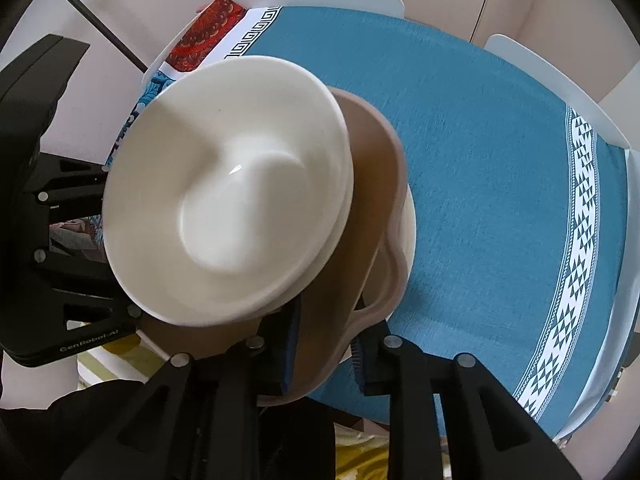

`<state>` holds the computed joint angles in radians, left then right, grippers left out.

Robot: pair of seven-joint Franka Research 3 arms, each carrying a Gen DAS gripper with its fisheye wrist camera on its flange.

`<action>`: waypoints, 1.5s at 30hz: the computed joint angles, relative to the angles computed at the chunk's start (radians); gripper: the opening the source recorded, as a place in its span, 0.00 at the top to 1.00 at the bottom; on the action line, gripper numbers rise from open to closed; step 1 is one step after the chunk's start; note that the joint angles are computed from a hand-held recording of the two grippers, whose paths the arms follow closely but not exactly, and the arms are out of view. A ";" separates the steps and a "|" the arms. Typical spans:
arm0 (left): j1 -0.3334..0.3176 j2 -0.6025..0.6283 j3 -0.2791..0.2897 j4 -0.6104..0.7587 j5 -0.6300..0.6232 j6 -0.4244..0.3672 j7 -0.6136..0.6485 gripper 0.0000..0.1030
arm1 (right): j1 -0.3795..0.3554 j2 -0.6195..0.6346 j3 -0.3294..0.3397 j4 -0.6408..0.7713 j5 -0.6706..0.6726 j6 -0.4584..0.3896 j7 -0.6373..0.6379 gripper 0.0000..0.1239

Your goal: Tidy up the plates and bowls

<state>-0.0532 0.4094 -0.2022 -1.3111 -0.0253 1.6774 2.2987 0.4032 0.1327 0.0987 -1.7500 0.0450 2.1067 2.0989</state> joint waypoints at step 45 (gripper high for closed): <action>0.122 -0.408 0.085 -0.261 -0.403 0.225 0.044 0.34 | -0.027 -0.334 0.109 -0.153 -0.296 0.107 0.368 0.46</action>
